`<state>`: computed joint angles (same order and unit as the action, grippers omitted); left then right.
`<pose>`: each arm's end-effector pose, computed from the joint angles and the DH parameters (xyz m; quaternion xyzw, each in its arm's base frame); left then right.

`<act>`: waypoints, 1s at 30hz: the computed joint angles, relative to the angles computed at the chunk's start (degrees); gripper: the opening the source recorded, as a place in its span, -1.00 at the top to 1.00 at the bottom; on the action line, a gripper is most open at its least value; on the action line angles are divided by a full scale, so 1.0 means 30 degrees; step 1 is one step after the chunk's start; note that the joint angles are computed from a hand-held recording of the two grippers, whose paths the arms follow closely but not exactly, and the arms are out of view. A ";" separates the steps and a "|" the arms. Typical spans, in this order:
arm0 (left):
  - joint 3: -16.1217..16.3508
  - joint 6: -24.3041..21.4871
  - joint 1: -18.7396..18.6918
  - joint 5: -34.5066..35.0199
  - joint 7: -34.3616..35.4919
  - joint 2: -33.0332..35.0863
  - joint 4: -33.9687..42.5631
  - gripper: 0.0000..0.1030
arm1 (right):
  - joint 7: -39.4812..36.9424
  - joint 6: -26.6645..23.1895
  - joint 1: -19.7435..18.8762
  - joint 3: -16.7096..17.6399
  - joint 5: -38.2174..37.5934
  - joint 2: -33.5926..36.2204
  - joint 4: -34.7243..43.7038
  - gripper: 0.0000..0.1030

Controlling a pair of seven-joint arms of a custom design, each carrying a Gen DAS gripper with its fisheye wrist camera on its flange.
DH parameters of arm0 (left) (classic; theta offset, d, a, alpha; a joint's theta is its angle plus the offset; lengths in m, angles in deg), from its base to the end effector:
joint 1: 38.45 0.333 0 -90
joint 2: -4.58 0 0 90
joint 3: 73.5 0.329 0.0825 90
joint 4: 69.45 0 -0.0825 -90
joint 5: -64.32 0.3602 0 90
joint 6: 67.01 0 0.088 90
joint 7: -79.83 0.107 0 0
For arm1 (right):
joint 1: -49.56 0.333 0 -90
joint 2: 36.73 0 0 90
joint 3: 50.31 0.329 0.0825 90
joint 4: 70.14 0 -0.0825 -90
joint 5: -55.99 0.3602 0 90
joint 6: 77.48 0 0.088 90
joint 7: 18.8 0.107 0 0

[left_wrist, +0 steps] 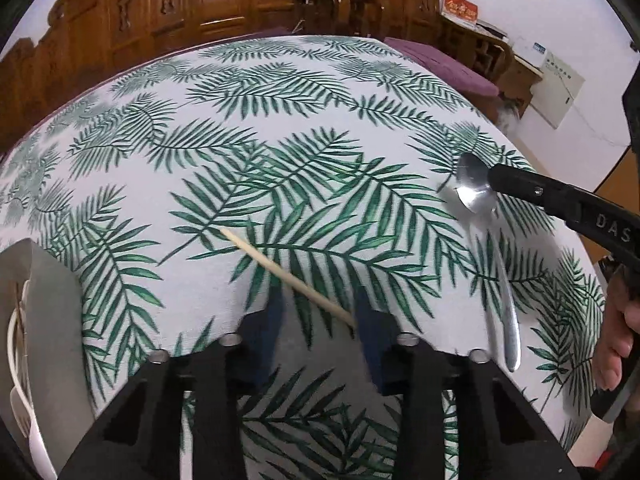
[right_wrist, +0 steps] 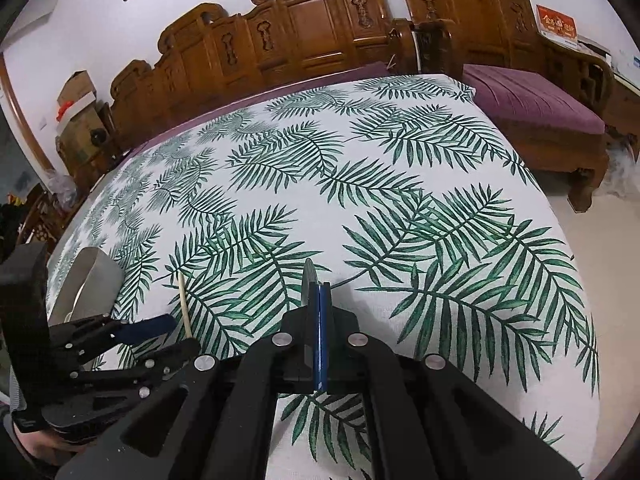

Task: Organize utensils
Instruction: 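Grasp the wooden chopstick with the left tool while the right holds the steel spoon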

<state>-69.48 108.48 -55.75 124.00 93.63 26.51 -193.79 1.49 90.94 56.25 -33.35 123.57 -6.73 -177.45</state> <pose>0.5329 -0.1977 0.2801 -0.7014 0.6575 -0.2126 0.1746 0.6183 0.1838 0.2983 -0.7827 0.4999 -0.0684 0.3644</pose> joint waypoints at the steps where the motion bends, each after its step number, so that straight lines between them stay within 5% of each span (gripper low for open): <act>1: -0.0063 -0.0099 0.0090 -0.0106 0.0183 -0.0045 -0.0042 0.61 | 0.0002 -0.0019 0.0004 0.0011 -0.0015 -0.0007 -0.0008 0.98; 7: -0.0678 0.0543 0.1144 -0.2102 0.2753 -0.0732 -0.1215 1.00 | -0.0075 -0.0177 0.0098 0.0122 -0.0113 -0.0090 -0.0058 0.98; 10: -0.0789 0.0675 0.1393 -0.2788 0.3651 -0.1060 -0.1683 1.00 | -0.0175 -0.0291 0.0176 0.0181 -0.0016 -0.0171 -0.0090 0.98; 16: 0.0626 0.0997 0.0299 -0.1526 0.3003 -0.1828 -0.2282 1.00 | -0.0646 -0.0351 0.0430 0.0289 0.0310 -0.0470 -0.0246 0.98; 21: -0.1696 0.1346 0.2522 -0.4356 0.5588 -0.2080 -0.3014 1.00 | -0.1187 -0.0264 0.0801 0.0224 0.0788 -0.0720 -0.0389 0.98; 25: -0.0759 0.1543 0.1458 -0.4392 0.5834 -0.1945 -0.3104 0.42 | -0.0954 -0.0389 0.1005 -0.0057 0.0632 -0.0693 -0.0367 0.98; 30: -0.1151 0.1427 0.1494 -0.5579 0.7313 -0.1539 -0.3094 0.52 | -0.0979 -0.0419 0.1019 -0.0090 0.0681 -0.0673 -0.0343 0.98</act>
<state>-72.93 112.76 -51.27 107.26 115.57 21.90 -203.08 -1.45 89.68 59.30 -33.62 125.61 -8.75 -178.48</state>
